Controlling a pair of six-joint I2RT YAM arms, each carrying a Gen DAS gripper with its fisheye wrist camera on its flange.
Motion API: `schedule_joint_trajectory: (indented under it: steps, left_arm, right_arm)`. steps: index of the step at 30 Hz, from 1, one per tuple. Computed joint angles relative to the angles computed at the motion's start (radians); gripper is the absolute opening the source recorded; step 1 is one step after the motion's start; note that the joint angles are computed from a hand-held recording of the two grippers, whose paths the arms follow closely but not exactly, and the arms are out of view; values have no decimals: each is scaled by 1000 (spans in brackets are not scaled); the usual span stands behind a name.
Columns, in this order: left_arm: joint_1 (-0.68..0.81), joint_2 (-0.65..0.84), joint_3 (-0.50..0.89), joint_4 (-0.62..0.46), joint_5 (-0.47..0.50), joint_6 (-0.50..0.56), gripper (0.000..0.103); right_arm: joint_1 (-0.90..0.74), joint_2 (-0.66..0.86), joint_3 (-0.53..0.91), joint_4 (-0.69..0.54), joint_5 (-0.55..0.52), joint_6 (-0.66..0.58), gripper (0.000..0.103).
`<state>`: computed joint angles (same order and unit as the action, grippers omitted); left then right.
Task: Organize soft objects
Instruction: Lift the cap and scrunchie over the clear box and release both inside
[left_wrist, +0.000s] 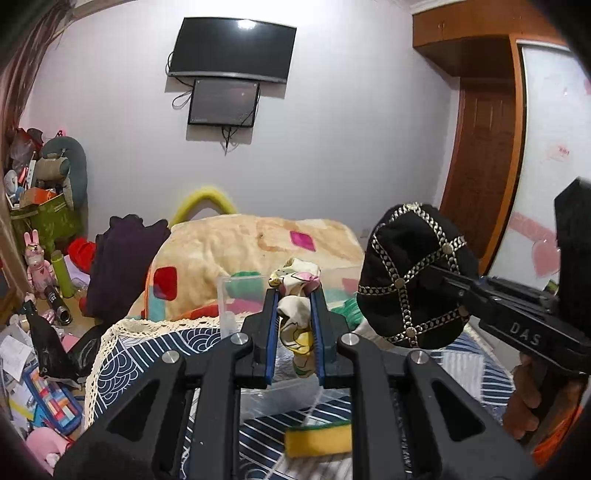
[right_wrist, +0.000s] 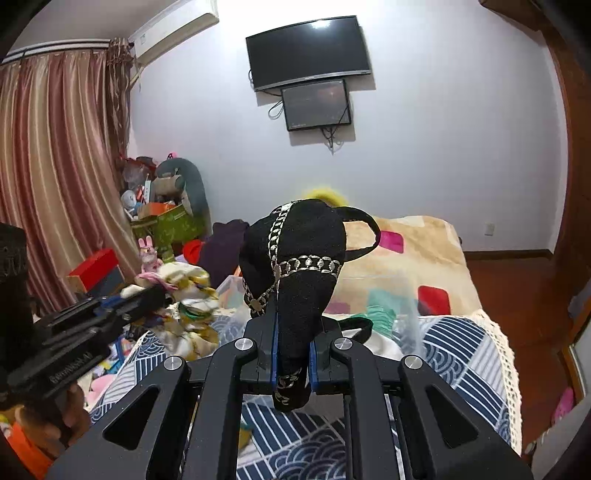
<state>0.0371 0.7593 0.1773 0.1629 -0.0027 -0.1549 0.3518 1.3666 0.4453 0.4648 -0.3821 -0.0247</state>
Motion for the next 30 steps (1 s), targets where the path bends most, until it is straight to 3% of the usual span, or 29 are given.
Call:
schedule_joint_trajectory:
  steps: [8, 15, 24, 30]
  left_arm:
    - [65, 348, 33, 233, 108, 28, 16]
    - [25, 548, 73, 317, 77, 61, 16]
    - [13, 589, 84, 300, 75, 72, 17]
    - [28, 521, 63, 257, 104, 66, 28]
  right_arm:
    - [66, 131, 57, 7, 82, -26, 10]
    - [54, 186, 131, -84, 110, -41, 10]
    - [91, 243, 170, -129, 179, -70, 11]
    - [67, 228, 160, -141, 168, -76, 19]
